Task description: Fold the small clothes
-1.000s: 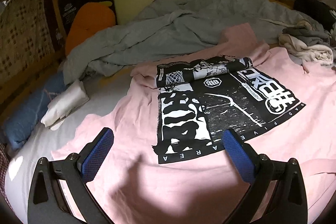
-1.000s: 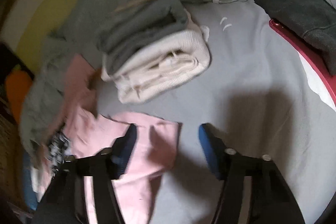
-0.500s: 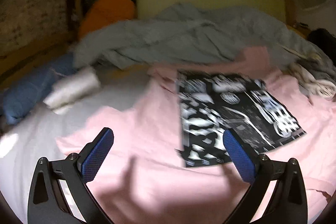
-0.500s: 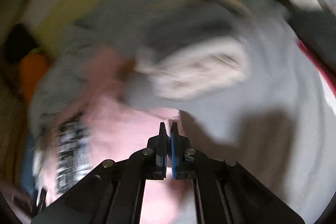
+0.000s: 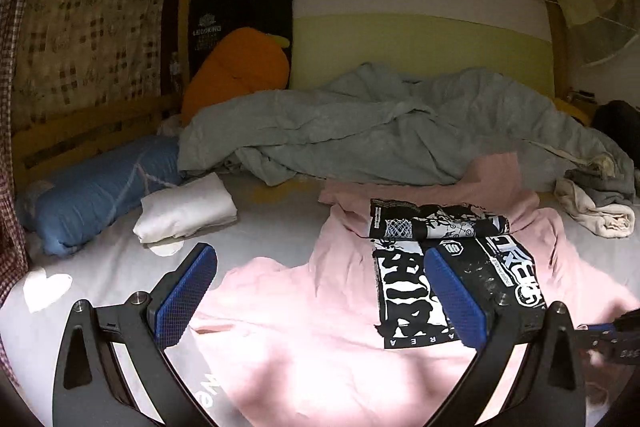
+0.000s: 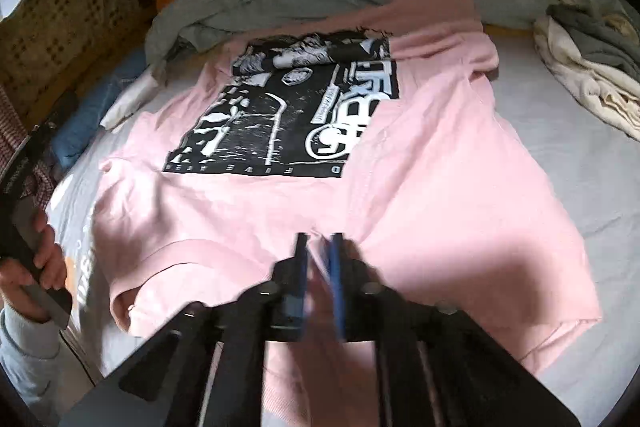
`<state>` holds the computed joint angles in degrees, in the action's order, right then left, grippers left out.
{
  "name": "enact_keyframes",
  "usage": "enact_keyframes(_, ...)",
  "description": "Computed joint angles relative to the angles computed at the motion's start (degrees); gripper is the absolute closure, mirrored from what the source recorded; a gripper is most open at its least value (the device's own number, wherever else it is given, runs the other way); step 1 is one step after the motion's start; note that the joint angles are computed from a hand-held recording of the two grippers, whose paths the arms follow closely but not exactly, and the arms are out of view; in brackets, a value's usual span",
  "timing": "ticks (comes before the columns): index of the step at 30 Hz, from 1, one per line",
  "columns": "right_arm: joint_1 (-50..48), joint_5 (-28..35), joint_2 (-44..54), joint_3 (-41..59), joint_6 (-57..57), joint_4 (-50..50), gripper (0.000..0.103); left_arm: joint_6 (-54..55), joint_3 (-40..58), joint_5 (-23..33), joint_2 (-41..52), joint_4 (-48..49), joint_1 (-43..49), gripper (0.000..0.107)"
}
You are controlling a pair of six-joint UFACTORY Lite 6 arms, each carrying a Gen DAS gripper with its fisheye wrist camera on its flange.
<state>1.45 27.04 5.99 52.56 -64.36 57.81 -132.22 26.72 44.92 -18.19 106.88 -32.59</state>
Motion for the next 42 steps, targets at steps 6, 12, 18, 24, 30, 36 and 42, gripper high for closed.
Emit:
enact_keyframes(6, -8.16, 7.71, -7.39, -1.32, -8.12, 10.02, 0.041, -9.66, 0.22, -9.8, 2.45, 7.01, 4.3, 0.004)
enact_keyframes(12, -17.74, -0.84, -7.7, 3.11, 7.46, -4.71, 0.041, -18.72, 5.4, -16.07, 10.95, 18.15, -0.93, 0.004)
enact_keyframes(18, -33.5, 11.31, 1.87, 5.02, 3.73, 1.81, 0.047, -8.47, 12.69, -8.07, 22.18, 7.61, -11.47, 0.004)
enact_keyframes(24, -34.39, 19.04, 9.96, 7.12, -0.49, 5.31, 0.049, -7.83, 14.75, -7.34, 25.97, 6.41, -12.72, 0.004)
enact_keyframes(30, -30.34, 14.71, 7.34, 3.62, -1.91, 3.65, 0.097, -8.31, 12.87, -6.41, 23.45, 6.95, -12.81, 0.005)
enact_keyframes(36, -31.35, 8.69, 0.53, -5.39, -4.85, 5.56, 0.098, -1.92, 11.58, -4.85, 19.77, -0.31, -11.8, 0.008)
enact_keyframes(42, -25.34, -2.14, -5.88, -10.7, -5.69, 8.03, 0.097, -1.49, 6.47, -7.74, 10.38, -2.71, -4.76, 0.008)
